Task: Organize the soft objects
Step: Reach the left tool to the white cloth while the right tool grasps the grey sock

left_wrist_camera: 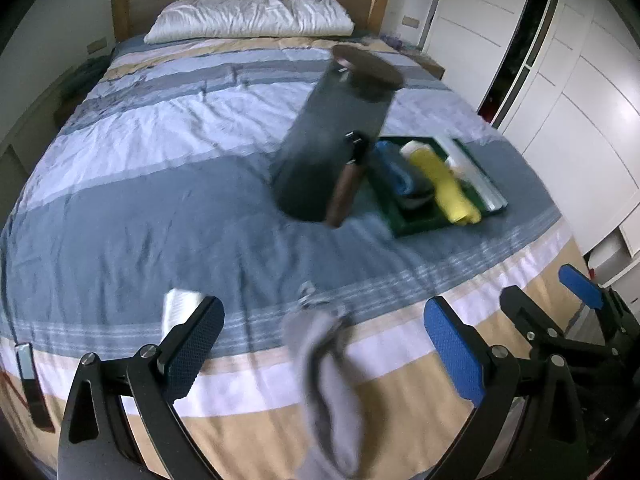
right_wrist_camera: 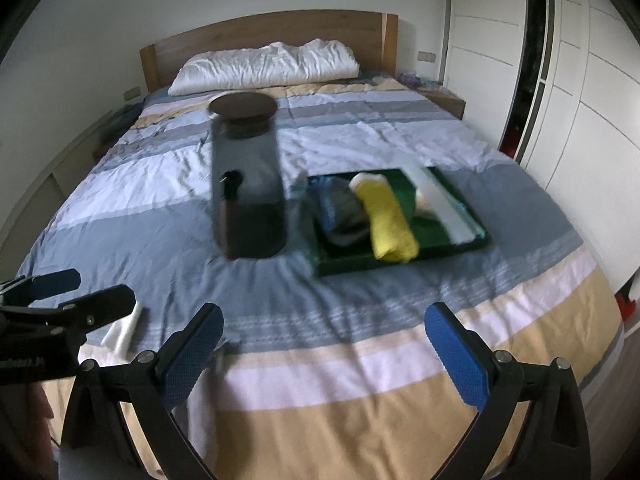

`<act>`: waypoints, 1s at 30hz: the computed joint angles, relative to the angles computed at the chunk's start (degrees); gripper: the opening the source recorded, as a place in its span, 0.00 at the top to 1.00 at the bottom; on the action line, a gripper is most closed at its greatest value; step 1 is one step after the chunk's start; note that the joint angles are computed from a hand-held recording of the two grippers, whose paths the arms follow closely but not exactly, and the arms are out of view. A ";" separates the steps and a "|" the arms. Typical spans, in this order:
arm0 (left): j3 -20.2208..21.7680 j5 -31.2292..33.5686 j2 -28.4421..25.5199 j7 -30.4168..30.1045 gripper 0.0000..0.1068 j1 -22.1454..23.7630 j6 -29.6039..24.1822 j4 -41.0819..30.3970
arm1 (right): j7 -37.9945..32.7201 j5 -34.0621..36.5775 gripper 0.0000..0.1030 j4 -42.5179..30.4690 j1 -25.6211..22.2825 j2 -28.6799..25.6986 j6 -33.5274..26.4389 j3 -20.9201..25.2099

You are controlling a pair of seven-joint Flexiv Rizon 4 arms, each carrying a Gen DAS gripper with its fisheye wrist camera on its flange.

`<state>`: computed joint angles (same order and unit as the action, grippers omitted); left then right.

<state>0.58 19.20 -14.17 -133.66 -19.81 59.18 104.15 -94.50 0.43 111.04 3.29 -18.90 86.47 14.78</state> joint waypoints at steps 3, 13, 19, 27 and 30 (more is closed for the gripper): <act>0.35 -1.53 2.43 1.85 0.08 1.62 0.87 4.87 | 3.37 -2.14 0.00 3.90 3.69 1.94 1.13 -2.82; 1.88 -2.81 2.95 5.40 0.08 7.59 3.25 16.83 | 15.21 -10.46 0.00 12.34 12.38 1.27 1.09 -7.01; 2.90 -4.62 -0.39 8.02 0.08 9.03 7.37 18.87 | 20.23 -14.04 0.00 12.65 16.49 -3.15 3.44 -8.82; 4.60 -5.09 -5.14 9.06 0.08 7.83 8.51 16.59 | 22.83 -17.38 0.00 11.64 19.81 -7.52 5.73 -12.28; 5.71 -4.46 -7.35 8.70 0.08 6.71 8.08 14.35 | 23.60 -18.07 0.00 10.59 21.37 -9.56 6.23 -13.87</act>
